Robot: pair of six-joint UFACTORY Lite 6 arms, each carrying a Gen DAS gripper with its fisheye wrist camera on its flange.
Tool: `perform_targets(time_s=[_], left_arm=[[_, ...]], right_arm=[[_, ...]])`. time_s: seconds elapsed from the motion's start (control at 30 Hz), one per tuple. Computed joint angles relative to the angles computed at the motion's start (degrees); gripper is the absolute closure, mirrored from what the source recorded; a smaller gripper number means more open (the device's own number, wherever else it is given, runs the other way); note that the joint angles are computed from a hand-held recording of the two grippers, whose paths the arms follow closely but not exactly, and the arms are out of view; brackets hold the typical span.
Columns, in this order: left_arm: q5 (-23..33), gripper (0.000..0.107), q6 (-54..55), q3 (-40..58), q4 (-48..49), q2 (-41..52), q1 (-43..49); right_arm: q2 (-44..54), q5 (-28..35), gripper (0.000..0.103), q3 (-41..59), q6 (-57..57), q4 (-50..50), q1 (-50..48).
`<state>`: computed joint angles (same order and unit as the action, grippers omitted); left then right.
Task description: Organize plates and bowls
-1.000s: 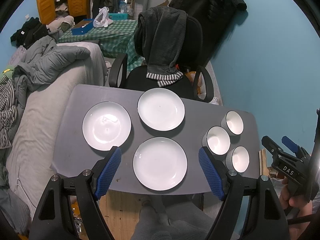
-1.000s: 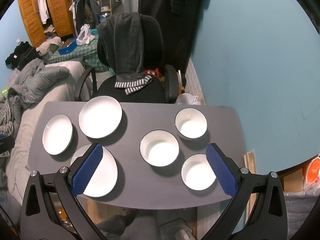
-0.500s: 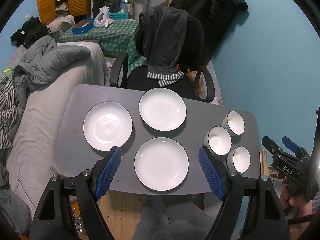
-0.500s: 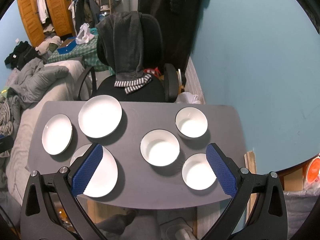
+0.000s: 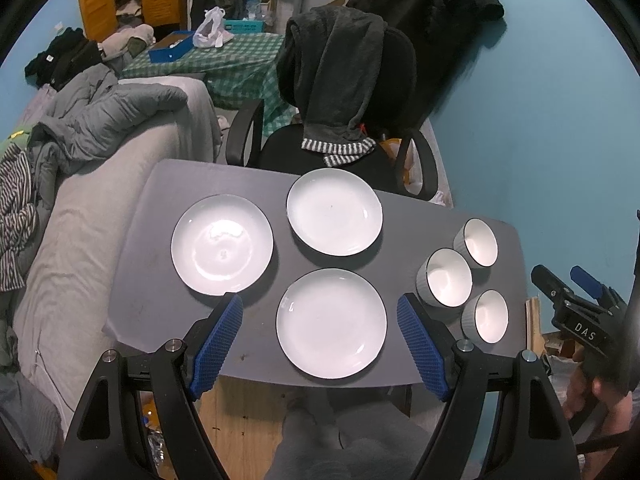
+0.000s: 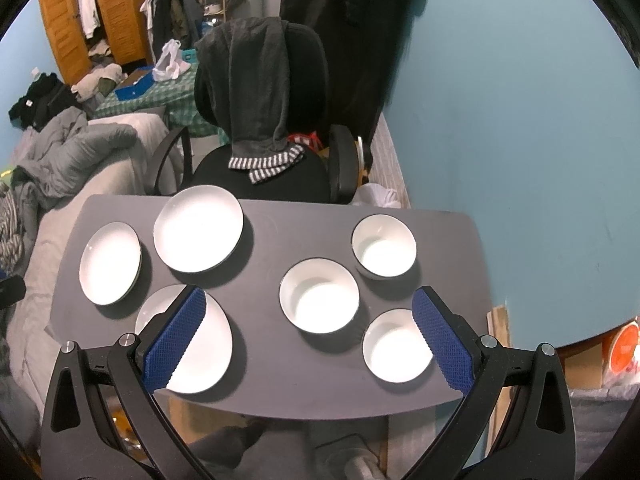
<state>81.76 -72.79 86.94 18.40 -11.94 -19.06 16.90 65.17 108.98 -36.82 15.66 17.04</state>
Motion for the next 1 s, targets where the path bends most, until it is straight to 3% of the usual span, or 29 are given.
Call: perform_targets(time_s=[0.33,0.6,1.0], left_arm=[[-2.87,0.026,-1.54,-11.4,-1.17,-7.77,2.17],[-3.94,0.026,-3.14,-19.94,-2.25,-14.25,2.81],[-9.95,0.026,-2.36,-33.79,-4.4,-21.21,5.26]], right_arm=[[3.69,0.85,0.002,2.97,-2.95,1.96,2.96],[4.04,-0.17,0.002,-0.07,-6.71,3.69,7.23],[8.97,-3.08,0.002,-4.88,-4.89,0.61,14.65]])
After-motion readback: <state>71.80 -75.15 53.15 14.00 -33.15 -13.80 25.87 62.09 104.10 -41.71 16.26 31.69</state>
